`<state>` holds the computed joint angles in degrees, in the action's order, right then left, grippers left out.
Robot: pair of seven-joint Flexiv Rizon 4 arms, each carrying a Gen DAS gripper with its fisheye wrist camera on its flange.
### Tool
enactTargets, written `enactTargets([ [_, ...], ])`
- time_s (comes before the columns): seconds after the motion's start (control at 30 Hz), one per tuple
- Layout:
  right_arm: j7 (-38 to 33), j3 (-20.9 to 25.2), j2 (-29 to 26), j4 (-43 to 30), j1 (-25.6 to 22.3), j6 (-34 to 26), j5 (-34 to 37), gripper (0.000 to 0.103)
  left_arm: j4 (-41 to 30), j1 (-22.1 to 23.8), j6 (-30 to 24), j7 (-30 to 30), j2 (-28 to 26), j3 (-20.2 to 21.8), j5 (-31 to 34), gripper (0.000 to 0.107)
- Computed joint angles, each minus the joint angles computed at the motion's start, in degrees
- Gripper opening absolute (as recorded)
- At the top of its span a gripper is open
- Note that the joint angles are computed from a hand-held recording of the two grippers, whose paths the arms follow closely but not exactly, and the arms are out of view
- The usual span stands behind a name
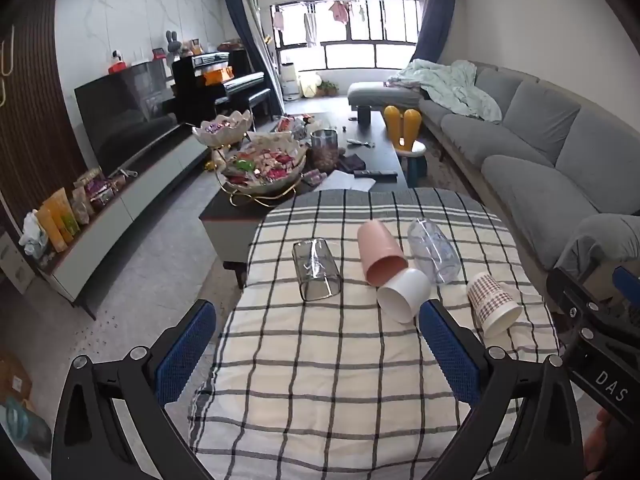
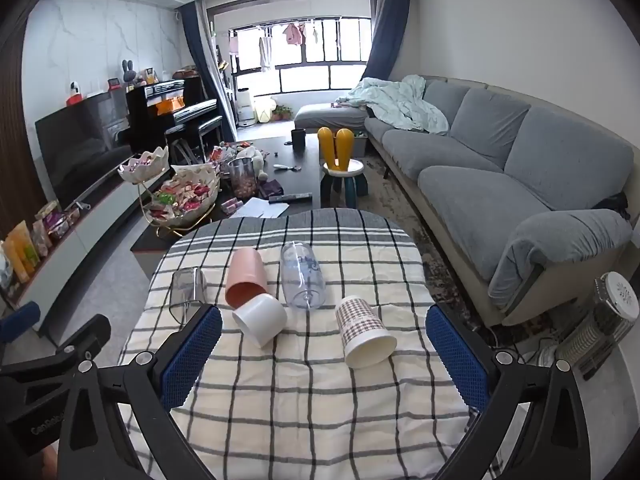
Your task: Flip cup upside down
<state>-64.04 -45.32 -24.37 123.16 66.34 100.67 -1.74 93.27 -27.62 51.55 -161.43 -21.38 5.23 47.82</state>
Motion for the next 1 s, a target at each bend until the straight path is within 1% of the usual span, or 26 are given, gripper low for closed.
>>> enactTargets([
  [0.03, -0.04, -0.33, -0.01, 0.05, 0.27, -0.12, -0.04, 0.102, 0.32, 0.57, 0.59, 0.34, 0.02, -0.12, -0.73, 0.103],
  [0.07, -0.02, -0.44, 0.00, 0.07, 0.37, -0.09, -0.04, 0.102, 1.08, 0.60, 1.97, -1.16, 0.33, 0.49, 0.18, 0.103],
  [0.1, -0.03, -0.39, 0.08, 0.09, 0.35, -0.15, -0.06, 0.102, 2.71, 2.23, 4.99, -1.03, 0.75, 0.57, -0.87, 0.103],
  [0.13, -0.03, -0.52, 0.07, 0.11, 0.45, -0.12, -0.09, 0.102, 3.19, 2.34, 5.57, -1.28, 1.14, 1.13, -0.20, 0.103],
  [0.17, -0.05, -0.87, -0.02, 0.15, 0.74, -0.04, -0.07, 0.102, 2.24, 2.19, 3.59, 0.20, 0.65, 0.91, -0.43, 0.103],
  [0.23, -0.13, -1.17, -0.12, 0.14, 1.00, 0.04, 0.04, 0.102, 1.06, 1.23, 1.01, 0.73, 0.65, 0.95, 0.56, 0.103],
  [0.3, -0.21, -1.41, -0.29, 0.03, 1.20, 0.07, 0.23, 0.102, -1.09, -0.91, -2.72, -0.19, -0.50, 0.56, 2.81, 0.103],
  [0.43, -0.14, -0.88, -0.91, -0.59, 0.58, 0.03, 0.44, 0.102, -1.31, -0.94, -3.05, -0.69, -0.57, 0.16, 3.39, 0.103],
  [0.47, -0.18, -1.88, -0.35, -0.30, 1.75, -0.14, 0.47, 0.102, -1.33, -0.97, -3.19, -0.66, -0.49, 0.07, 3.40, 0.103],
  [0.57, -0.34, -1.22, -0.18, -0.16, 1.06, 0.34, 0.44, 0.102, -1.27, -0.70, -3.11, -0.49, -0.41, -0.14, 3.19, 0.103],
  [0.63, -0.47, -1.22, -0.26, -0.15, 1.07, 0.47, 0.66, 0.102, -1.14, -1.05, -3.98, -0.61, 0.18, -0.22, 3.19, 0.103],
  [1.0, -1.16, -0.77, -0.30, -0.26, 0.80, 0.63, 1.44, 0.102, -1.02, -0.59, -4.27, -0.56, 0.52, -0.85, 3.26, 0.103],
])
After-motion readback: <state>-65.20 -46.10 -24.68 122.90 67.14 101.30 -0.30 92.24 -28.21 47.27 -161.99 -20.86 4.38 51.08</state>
